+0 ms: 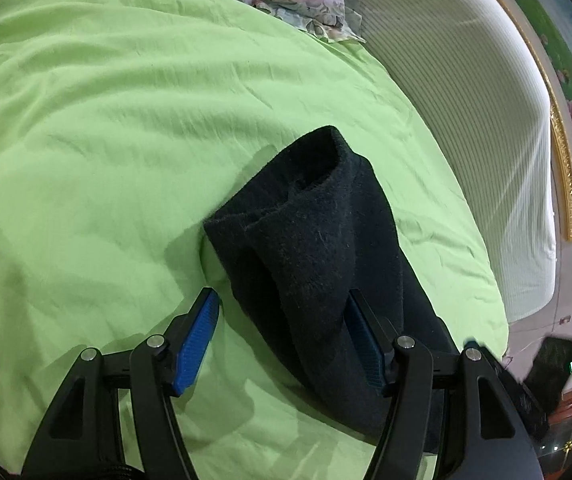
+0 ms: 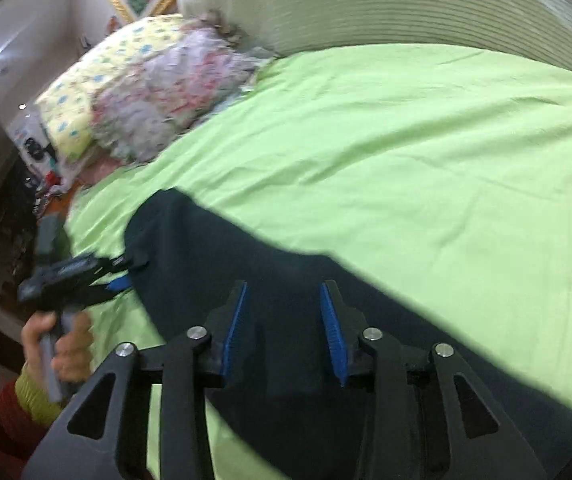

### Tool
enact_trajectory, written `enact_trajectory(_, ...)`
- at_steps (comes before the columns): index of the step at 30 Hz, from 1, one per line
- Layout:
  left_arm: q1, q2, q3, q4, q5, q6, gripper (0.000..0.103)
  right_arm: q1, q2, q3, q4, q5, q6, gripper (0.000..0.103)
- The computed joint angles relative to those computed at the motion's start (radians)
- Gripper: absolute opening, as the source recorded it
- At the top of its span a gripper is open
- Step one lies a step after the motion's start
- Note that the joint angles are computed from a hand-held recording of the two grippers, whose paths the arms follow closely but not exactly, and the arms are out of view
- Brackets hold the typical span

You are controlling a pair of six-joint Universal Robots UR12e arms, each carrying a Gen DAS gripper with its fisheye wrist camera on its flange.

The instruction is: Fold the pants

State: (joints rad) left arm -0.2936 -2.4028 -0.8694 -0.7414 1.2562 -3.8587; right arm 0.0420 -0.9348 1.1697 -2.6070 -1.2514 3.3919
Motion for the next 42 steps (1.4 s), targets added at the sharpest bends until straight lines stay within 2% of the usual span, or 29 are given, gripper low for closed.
enact_trajectory(6,0.010,-0.005,-0.009,0.041,-0.032,-0.002,0.064,-0.001,0.087,-0.156,0.181,-0.013,-0.096,0.047)
enact_trajectory(8,0.011,-0.013,0.002,0.041,-0.031,-0.009,0.064,0.006,0.119,-0.217,0.287,-0.033,-0.159,0.047)
enact_trajectory(9,0.011,-0.015,0.005,0.040,-0.029,-0.009,0.063,0.008,0.127,-0.231,0.313,-0.035,-0.176,0.047)
enact_trajectory(12,0.006,-0.036,0.047,0.007,-0.002,-0.003,0.062,0.008,0.131,-0.237,0.321,-0.027,-0.209,0.046)
enact_trajectory(14,0.000,-0.049,0.076,-0.017,0.024,0.009,0.062,0.003,0.130,-0.237,0.330,0.022,-0.224,0.033)
enact_trajectory(15,-0.004,-0.057,0.093,-0.027,0.041,0.019,0.060,0.002,0.128,-0.231,0.319,0.036,-0.230,0.020)
enact_trajectory(16,-0.007,-0.063,0.105,-0.032,0.054,0.028,0.057,0.006,0.124,-0.224,0.309,0.019,-0.239,0.018)
enact_trajectory(18,-0.015,-0.078,0.140,-0.068,0.093,0.068,0.039,0.014,0.110,-0.205,0.294,-0.010,-0.262,0.015)
enact_trajectory(20,-0.011,-0.073,0.129,-0.036,0.064,0.081,0.025,0.019,0.092,-0.184,0.268,-0.025,-0.273,0.013)
enact_trajectory(21,-0.007,-0.062,0.105,0.011,0.046,0.076,0.021,0.020,0.079,-0.165,0.240,-0.035,-0.281,0.012)
enact_trajectory(23,-0.003,-0.039,0.065,0.077,0.031,0.083,0.020,0.023,0.059,-0.140,0.173,-0.061,-0.278,0.011)
enact_trajectory(26,0.001,-0.002,0.006,0.169,0.006,0.096,0.020,0.025,0.040,-0.120,0.097,-0.105,-0.265,0.010)
enact_trajectory(28,0.005,0.013,-0.015,0.191,-0.011,0.107,0.020,0.028,0.043,-0.124,0.063,-0.131,-0.256,0.009)
enact_trajectory(30,0.004,0.014,-0.014,0.187,-0.004,0.124,0.020,0.032,0.055,-0.139,0.067,-0.151,-0.257,0.008)
enact_trajectory(35,-0.009,-0.016,0.029,0.093,0.075,0.200,0.020,0.054,0.102,-0.193,0.127,-0.249,-0.305,0.008)
enact_trajectory(37,-0.013,-0.032,0.054,0.030,0.102,0.223,0.022,0.050,0.110,-0.193,0.130,-0.248,-0.272,0.009)
enact_trajectory(39,-0.013,-0.036,0.062,-0.013,0.122,0.224,0.033,0.044,0.108,-0.185,0.133,-0.243,-0.226,0.011)
enact_trajectory(40,-0.011,-0.031,0.054,-0.012,0.119,0.216,0.035,0.045,0.104,-0.178,0.125,-0.272,-0.209,0.014)
enact_trajectory(42,-0.010,-0.015,0.033,-0.007,0.151,0.204,0.049,0.048,0.091,-0.159,0.114,-0.341,-0.181,0.017)
